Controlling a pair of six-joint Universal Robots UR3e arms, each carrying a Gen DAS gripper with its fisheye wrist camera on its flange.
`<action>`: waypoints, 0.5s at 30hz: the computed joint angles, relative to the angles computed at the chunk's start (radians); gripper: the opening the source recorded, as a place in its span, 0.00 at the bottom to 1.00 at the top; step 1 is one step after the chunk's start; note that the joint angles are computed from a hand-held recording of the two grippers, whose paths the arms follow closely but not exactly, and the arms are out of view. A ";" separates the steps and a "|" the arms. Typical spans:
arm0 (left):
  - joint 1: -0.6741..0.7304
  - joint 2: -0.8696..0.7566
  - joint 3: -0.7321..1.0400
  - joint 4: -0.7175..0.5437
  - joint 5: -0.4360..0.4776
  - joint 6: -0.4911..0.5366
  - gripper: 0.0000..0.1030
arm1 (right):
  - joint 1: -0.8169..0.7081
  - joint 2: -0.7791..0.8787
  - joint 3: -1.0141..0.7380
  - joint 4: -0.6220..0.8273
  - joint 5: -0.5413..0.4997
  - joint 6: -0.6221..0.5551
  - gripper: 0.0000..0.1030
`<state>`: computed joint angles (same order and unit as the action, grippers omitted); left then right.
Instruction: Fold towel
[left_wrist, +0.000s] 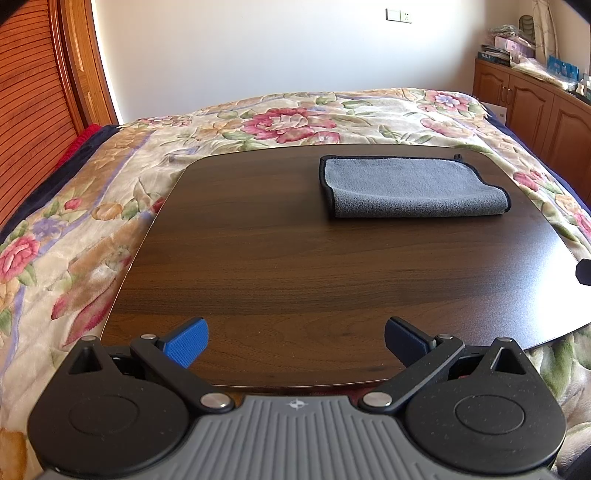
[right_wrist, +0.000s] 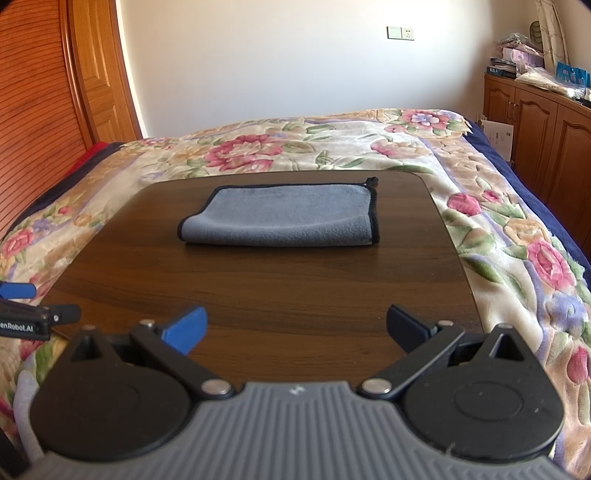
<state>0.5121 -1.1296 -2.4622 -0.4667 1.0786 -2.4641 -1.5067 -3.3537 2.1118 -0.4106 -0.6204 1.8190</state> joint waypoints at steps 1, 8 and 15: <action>0.000 0.000 0.000 0.001 0.000 0.000 1.00 | -0.002 0.001 -0.004 0.006 0.000 -0.004 1.00; -0.001 0.000 -0.001 0.002 0.000 -0.001 1.00 | -0.003 0.001 -0.006 0.008 -0.001 -0.005 1.00; -0.002 0.000 -0.002 0.003 0.002 -0.002 1.00 | -0.004 0.001 -0.006 0.010 0.000 -0.007 1.00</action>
<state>0.5097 -1.1300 -2.4638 -0.4636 1.0803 -2.4658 -1.5109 -3.3526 2.1057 -0.4006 -0.6209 1.8122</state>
